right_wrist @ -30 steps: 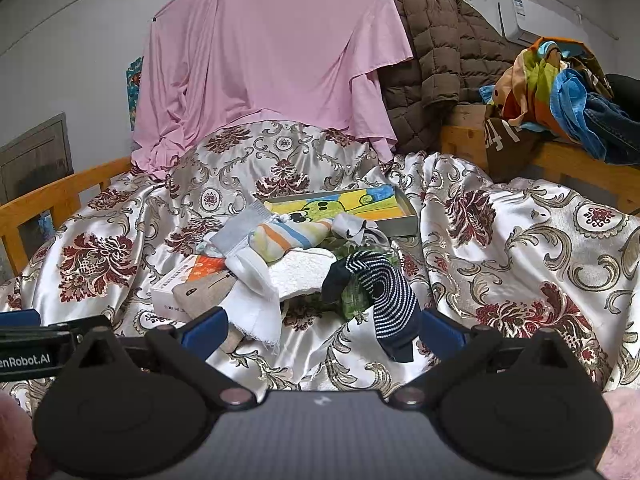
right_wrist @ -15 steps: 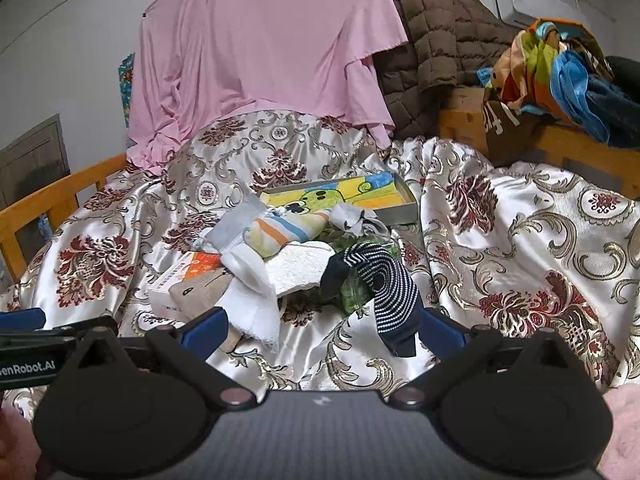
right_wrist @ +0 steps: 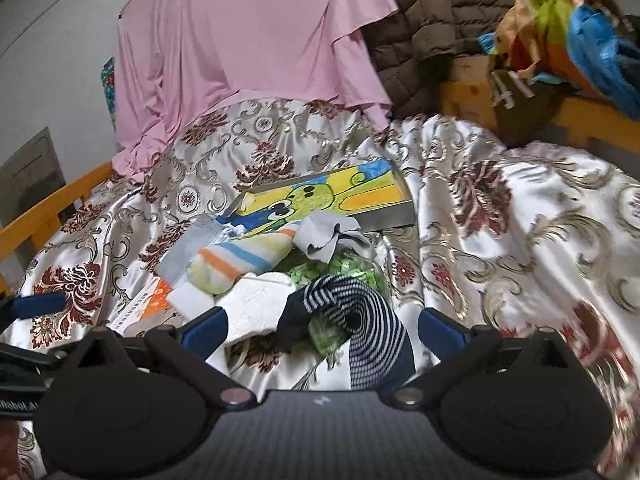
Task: Organize soft objects
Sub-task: 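Grasp the navy striped knit piece with the right tool while the left tool grasps white cloth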
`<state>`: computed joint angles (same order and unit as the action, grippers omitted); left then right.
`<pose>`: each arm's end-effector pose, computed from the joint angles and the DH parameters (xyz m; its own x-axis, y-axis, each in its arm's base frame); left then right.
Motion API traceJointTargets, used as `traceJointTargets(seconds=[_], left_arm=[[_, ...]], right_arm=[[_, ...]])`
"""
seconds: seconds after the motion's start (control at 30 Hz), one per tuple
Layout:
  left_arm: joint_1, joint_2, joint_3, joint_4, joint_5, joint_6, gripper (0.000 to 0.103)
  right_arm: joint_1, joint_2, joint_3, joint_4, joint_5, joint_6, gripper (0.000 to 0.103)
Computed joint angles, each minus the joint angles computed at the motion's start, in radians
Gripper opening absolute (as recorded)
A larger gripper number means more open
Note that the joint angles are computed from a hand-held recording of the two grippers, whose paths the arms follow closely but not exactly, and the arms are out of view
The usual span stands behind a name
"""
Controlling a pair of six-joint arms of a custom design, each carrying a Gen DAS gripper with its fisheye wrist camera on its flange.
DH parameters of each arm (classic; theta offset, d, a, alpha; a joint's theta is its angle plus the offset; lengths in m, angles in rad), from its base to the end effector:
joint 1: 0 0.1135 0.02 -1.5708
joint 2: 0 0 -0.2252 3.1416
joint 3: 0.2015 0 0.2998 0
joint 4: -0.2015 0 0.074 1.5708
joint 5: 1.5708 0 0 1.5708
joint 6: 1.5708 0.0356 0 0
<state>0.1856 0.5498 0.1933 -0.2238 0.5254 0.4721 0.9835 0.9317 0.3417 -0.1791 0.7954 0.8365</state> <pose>0.2115 0.0215 0.1274 -0.3650 0.3318 -0.8699 0.4700 0.8722 0.1354 0.1509 0.1809 0.1119 -0.4797 0.2171 -0.8502 0.0861 0.9759 0.2006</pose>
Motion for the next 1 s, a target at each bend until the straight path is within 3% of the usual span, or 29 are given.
traceJointTargets(seconds=[0.1,0.23,0.4,0.53,0.63,0.77,0.83,1.0], left_arm=[[-0.059,0.238,0.074,0.134,-0.026,-0.002,0.102],[-0.092,0.475,0.164,0.233,-0.026,-0.028,0.098],[-0.083,0.658,0.229,0.358,0.038,-0.091,0.090],[-0.081,0.730,0.270,0.394,0.058,-0.129,0.069],[-0.074,0.789,0.314,0.366,0.086,-0.157,0.054],[-0.070,0.817,0.328,0.363,0.094,-0.169,0.044],[-0.069,0.828,0.336,0.356,0.097,-0.177,0.031],[-0.061,0.845,0.343,0.349,0.106,-0.191,0.014]], right_arm=[[-0.117,0.040,-0.018,0.112,-0.116,-0.063,0.103],[-0.258,0.170,-0.024,0.316,-0.293,-0.118,0.103],[-0.303,0.301,0.021,0.414,-0.338,-0.188,0.103],[-0.345,0.317,0.018,0.436,-0.356,-0.126,0.101],[-0.379,0.334,0.028,0.417,-0.395,-0.084,0.094],[-0.384,0.357,0.037,0.417,-0.406,-0.100,0.088],[-0.383,0.379,0.055,0.409,-0.415,-0.107,0.085],[-0.369,0.375,0.048,0.415,-0.425,-0.113,0.077]])
